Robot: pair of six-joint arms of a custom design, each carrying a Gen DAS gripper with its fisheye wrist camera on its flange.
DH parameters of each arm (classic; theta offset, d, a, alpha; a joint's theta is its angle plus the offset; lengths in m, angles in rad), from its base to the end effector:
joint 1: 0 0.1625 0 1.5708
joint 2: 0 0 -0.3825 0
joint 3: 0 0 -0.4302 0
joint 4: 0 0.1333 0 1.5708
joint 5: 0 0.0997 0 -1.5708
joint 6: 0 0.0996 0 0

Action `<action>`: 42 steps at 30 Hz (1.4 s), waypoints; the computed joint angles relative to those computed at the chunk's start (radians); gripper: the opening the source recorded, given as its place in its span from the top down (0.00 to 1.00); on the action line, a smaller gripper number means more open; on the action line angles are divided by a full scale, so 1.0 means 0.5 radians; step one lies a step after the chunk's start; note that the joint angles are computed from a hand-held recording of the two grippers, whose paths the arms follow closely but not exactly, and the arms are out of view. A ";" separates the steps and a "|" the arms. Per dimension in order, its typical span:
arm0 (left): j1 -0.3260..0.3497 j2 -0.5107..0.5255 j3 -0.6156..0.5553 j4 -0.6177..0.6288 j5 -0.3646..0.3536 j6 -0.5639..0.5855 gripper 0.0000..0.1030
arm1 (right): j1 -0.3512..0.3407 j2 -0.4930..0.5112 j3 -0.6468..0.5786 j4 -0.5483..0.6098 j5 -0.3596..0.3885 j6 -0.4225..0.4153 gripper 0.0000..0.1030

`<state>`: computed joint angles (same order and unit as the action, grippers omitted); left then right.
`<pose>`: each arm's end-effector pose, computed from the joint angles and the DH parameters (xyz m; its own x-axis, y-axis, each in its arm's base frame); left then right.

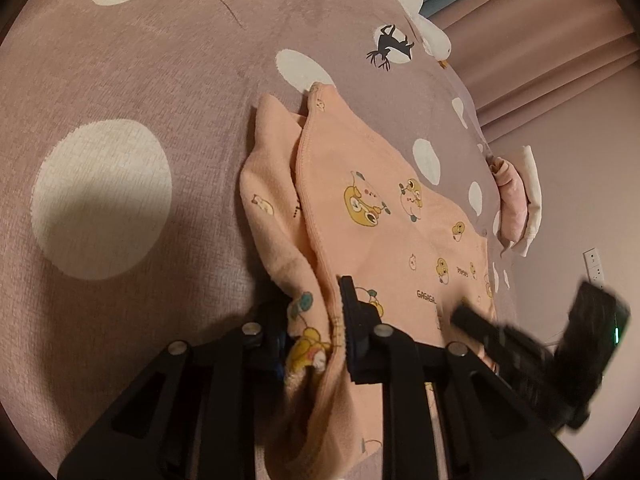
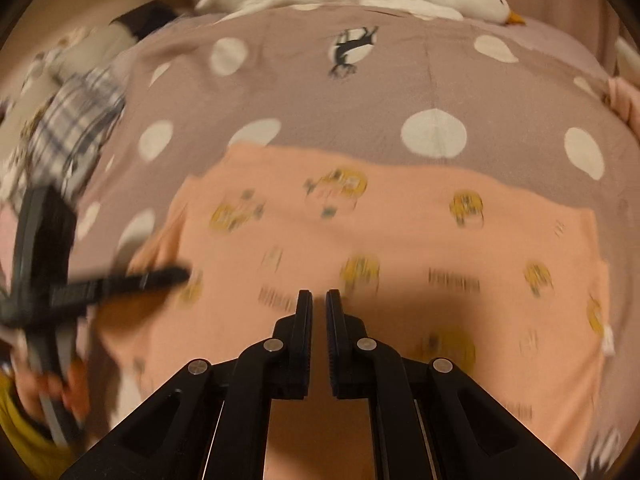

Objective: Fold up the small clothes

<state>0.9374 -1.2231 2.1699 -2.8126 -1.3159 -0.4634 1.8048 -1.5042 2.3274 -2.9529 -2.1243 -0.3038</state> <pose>-0.1713 -0.5009 0.1098 -0.9897 0.1148 -0.0858 0.1386 0.9195 -0.3679 0.1825 -0.4164 0.2097 -0.7925 -0.1762 0.5839 -0.4545 0.8091 -0.3726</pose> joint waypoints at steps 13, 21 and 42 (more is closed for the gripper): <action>-0.237 0.003 -0.103 0.105 0.132 0.068 0.86 | -0.209 -0.357 0.178 0.102 0.429 0.207 0.94; -0.489 0.284 -0.332 0.236 0.176 0.329 0.86 | -0.742 -0.748 0.258 0.229 1.267 0.448 0.61; -0.500 0.092 0.016 0.240 0.153 0.266 0.52 | -0.782 -0.662 0.172 0.366 1.282 0.552 0.41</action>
